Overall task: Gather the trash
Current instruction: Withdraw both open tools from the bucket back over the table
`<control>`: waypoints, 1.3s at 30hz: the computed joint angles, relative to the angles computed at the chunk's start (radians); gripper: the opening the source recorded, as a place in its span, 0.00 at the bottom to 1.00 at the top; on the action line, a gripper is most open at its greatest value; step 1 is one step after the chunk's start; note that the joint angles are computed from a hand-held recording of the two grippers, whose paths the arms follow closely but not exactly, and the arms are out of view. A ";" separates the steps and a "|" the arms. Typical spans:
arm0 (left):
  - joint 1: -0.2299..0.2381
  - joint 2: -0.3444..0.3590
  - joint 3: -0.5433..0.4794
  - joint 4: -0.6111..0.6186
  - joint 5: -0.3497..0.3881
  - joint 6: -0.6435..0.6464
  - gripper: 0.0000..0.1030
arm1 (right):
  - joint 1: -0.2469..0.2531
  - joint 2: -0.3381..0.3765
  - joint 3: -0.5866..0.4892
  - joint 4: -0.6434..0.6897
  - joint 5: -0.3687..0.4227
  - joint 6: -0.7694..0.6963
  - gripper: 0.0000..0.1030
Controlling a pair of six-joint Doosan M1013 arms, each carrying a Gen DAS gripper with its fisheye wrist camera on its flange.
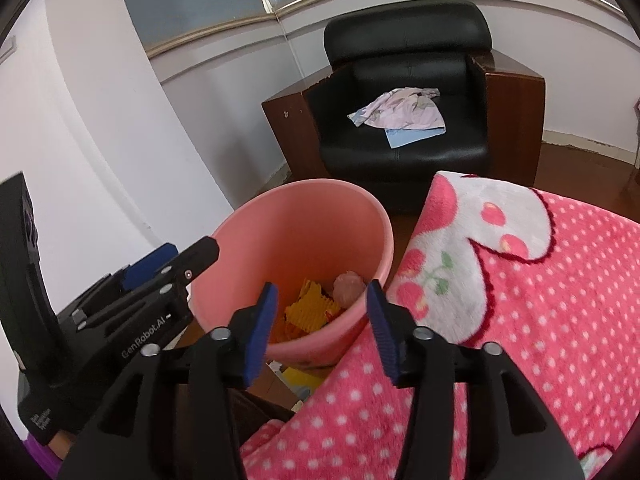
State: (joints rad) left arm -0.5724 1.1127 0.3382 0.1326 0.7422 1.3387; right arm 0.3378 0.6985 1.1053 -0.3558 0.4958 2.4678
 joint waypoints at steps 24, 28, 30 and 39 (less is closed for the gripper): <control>-0.049 -0.203 0.345 0.046 -0.174 -0.016 0.52 | 0.043 -0.148 0.235 -0.408 -0.068 0.416 0.51; -0.053 -0.220 0.374 0.025 -0.179 -0.004 0.52 | 0.054 -0.164 0.258 -0.495 -0.037 0.498 0.57; -0.059 -0.228 0.390 0.029 -0.187 0.000 0.52 | 0.063 -0.173 0.273 -0.554 -0.010 0.554 0.58; -0.078 -0.261 0.449 0.019 -0.216 0.033 0.52 | 0.087 -0.209 0.330 -0.671 0.053 0.691 0.59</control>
State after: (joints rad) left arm -0.6506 0.8518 0.7875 0.1518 0.5263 1.3721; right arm 0.4247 0.4894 1.4349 -1.0272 0.5490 3.1583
